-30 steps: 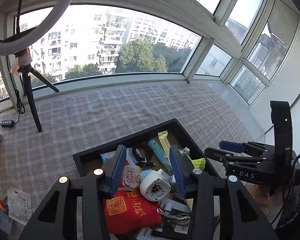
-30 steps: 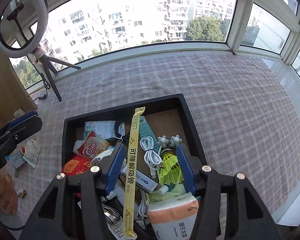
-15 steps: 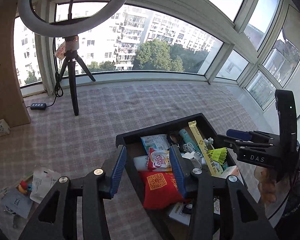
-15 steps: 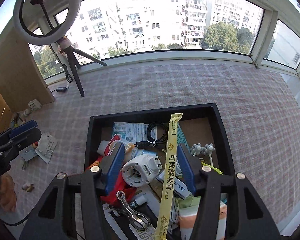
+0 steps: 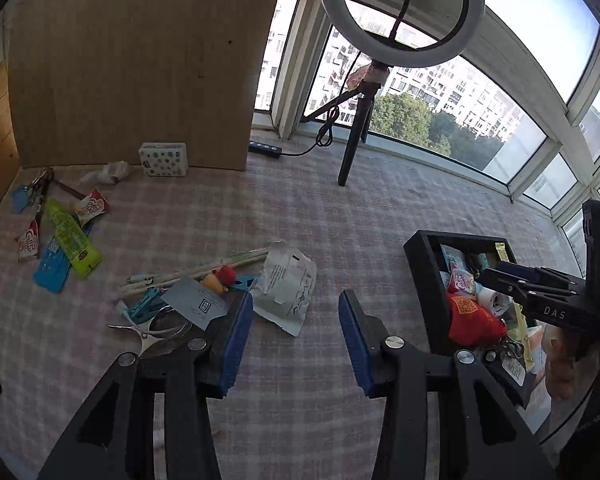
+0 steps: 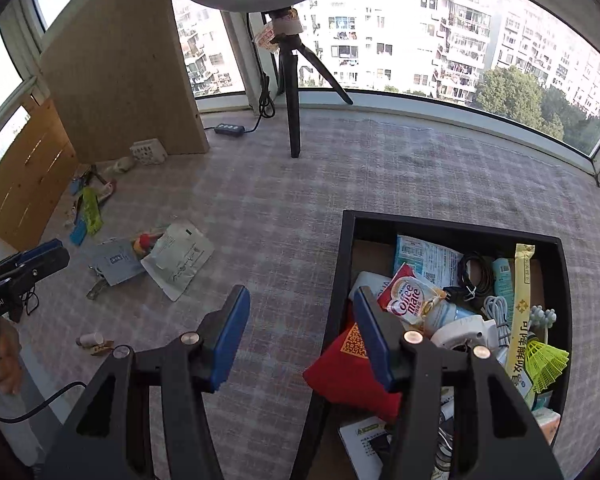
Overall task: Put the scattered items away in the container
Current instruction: 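Move both grippers back toward the white paper packet and grey card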
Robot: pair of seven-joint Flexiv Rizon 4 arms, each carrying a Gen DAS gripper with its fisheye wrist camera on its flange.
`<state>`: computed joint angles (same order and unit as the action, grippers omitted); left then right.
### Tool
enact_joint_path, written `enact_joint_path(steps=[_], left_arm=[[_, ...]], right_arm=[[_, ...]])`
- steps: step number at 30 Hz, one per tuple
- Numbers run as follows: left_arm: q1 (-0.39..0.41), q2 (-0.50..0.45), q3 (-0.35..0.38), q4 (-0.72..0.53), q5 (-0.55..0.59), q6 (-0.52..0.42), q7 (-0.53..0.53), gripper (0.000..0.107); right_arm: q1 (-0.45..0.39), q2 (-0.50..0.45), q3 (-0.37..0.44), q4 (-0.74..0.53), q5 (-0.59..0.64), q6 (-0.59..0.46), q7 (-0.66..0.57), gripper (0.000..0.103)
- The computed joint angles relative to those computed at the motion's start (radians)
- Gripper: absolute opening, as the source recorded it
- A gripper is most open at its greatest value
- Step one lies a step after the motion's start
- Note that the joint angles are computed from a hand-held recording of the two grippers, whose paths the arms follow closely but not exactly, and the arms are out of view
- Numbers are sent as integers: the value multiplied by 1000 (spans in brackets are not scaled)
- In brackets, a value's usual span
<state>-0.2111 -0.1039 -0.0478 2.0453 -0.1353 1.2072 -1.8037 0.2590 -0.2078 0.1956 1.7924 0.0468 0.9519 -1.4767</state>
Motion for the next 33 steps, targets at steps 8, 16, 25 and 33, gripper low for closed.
enact_joint_path(steps=[8, 16, 25, 33], left_arm=[[47, 15, 15, 92, -108, 16, 69, 42], [74, -58, -18, 84, -290, 2, 175, 42], [81, -134, -24, 29, -290, -13, 196, 43], [90, -138, -21, 12, -276, -27, 184, 43]], right_arm=[[82, -97, 35, -111, 3, -81, 71, 58], [161, -263, 33, -305, -13, -219, 240, 63], [177, -408, 36, -468, 38, -317, 397, 63], [209, -456, 14, -515, -25, -356, 454, 63]])
